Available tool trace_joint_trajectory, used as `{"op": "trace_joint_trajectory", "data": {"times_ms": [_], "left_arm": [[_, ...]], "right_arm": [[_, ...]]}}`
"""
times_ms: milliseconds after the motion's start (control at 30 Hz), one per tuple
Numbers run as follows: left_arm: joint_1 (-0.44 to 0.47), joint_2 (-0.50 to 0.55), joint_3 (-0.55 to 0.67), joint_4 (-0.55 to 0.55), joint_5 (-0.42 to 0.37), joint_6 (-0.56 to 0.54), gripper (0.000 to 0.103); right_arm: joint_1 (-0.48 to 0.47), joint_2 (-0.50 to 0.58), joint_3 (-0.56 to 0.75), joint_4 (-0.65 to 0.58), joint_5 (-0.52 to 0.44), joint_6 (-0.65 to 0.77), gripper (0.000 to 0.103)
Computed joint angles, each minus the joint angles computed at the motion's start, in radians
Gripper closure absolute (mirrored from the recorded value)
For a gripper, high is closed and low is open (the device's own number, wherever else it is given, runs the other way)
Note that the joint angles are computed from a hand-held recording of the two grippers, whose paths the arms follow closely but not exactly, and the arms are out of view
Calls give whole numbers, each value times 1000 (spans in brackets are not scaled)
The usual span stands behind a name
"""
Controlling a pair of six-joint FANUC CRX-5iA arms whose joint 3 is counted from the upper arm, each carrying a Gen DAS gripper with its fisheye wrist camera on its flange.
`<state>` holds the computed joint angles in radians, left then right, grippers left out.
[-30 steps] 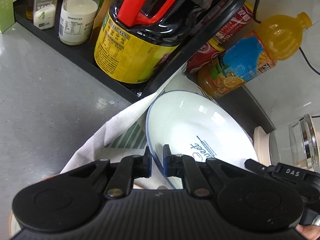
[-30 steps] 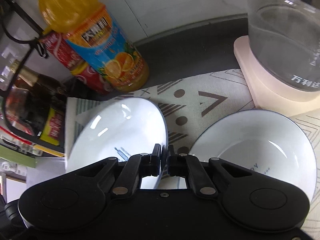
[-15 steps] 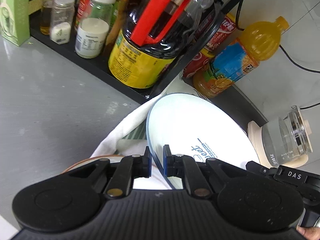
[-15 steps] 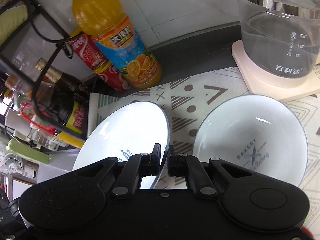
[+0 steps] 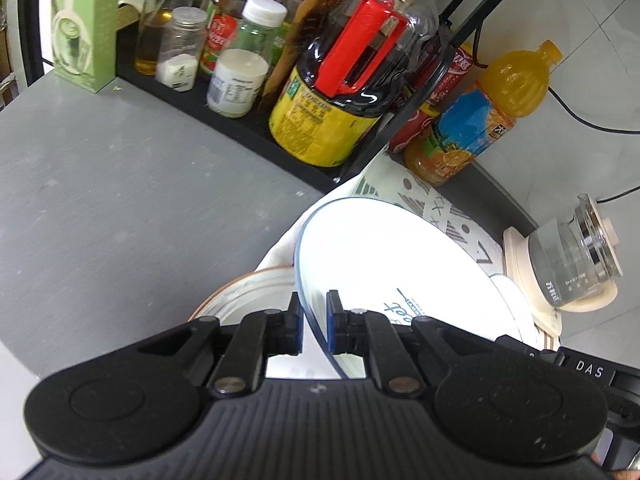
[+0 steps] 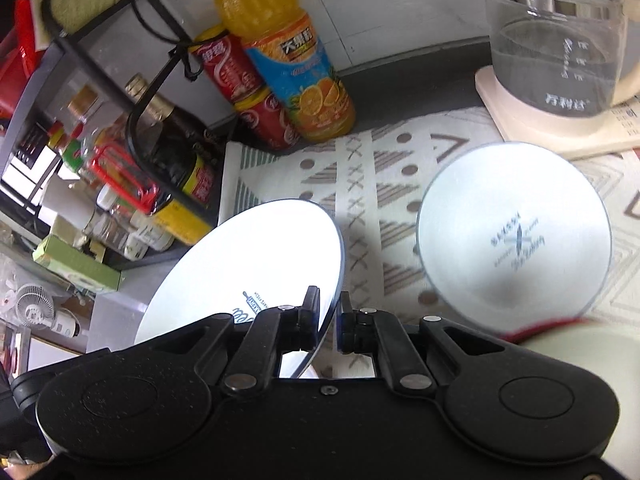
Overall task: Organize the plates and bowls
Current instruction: 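Lift the 'Sweet' plate with the right gripper over the flower-pattern plate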
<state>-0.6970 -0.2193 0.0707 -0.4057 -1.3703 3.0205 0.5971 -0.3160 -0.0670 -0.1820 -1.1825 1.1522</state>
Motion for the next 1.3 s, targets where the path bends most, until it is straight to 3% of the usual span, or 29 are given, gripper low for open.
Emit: {"op": "trace_joint_trajectory", "data": {"times_ms": [600, 1300], "left_arm": [[-119, -48, -48, -25, -79, 89, 95], [-107, -59, -116, 25, -71, 111, 92]], "right_arm": [[197, -180, -156, 148, -29, -174, 95], [346, -222, -234, 278, -55, -245, 94]]}}
